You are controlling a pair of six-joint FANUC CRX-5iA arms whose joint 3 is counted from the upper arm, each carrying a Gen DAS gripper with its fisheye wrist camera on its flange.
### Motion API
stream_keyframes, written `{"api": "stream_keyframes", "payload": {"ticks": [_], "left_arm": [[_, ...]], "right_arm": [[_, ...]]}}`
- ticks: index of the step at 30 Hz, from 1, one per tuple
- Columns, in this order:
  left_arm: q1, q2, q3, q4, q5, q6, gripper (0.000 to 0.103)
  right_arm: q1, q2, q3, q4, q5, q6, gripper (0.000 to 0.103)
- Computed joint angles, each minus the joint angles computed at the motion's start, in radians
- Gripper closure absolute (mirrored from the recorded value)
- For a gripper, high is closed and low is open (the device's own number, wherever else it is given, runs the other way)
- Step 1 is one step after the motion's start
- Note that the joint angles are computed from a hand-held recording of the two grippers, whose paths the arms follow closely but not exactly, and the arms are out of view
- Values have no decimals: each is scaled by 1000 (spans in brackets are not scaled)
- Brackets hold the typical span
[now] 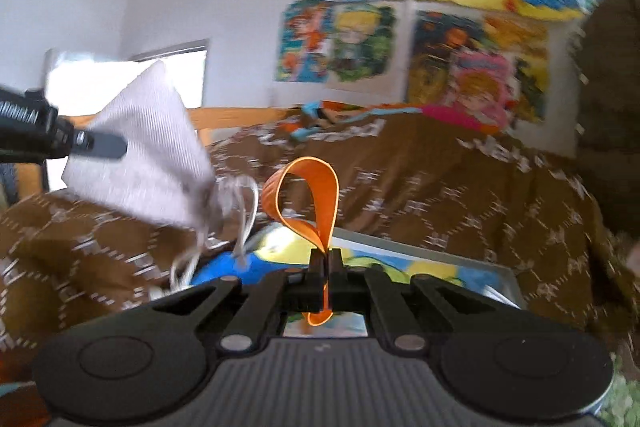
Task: Organize soft objects
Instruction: 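Lift the grey fabric with both grippers and carry it over the grey tray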
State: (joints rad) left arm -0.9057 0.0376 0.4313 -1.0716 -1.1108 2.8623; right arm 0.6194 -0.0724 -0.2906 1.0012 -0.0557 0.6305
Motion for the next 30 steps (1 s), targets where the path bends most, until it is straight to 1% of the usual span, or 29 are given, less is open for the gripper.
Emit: {"api": "stream_keyframes", "payload": {"ticks": [1, 2, 4, 7, 9, 11, 12, 13, 14, 16, 22, 24, 27, 30], "left_arm": [[17, 20, 24, 4, 25, -13, 102], [36, 45, 52, 13, 52, -33, 102], [71, 90, 100, 42, 100, -72, 102], [121, 161, 162, 111, 171, -128, 102], [149, 209, 199, 164, 211, -164, 102], [167, 255, 236, 210, 230, -199, 102], [176, 278, 252, 234, 238, -212, 102], [182, 292, 261, 254, 242, -218, 102], [190, 307, 270, 277, 245, -224, 102], [202, 332, 283, 313, 240, -228, 102], [225, 364, 291, 385, 190, -218, 102], [231, 367, 293, 400, 173, -215, 102], [240, 376, 308, 431, 136, -220, 102], [244, 386, 326, 448, 91, -224, 102]], "right_arm": [[-7, 8, 12, -31, -9, 5, 101], [-5, 15, 32, -102, -28, 51, 101], [-19, 28, 57, -178, -47, 80, 101], [-33, 48, 96, -294, -71, 128, 101], [-38, 62, 135, -421, -100, 209, 101], [-45, 69, 156, -501, -118, 248, 101], [-47, 74, 176, -565, -136, 293, 101], [-51, 82, 211, -659, -167, 366, 101], [-56, 91, 237, -717, -189, 407, 101], [-65, 102, 265, -781, -217, 442, 101], [-85, 125, 310, -865, -268, 474, 101], [-86, 128, 314, -869, -275, 467, 101], [-86, 130, 311, -846, -278, 434, 99], [-83, 132, 300, -792, -277, 374, 98]]}}
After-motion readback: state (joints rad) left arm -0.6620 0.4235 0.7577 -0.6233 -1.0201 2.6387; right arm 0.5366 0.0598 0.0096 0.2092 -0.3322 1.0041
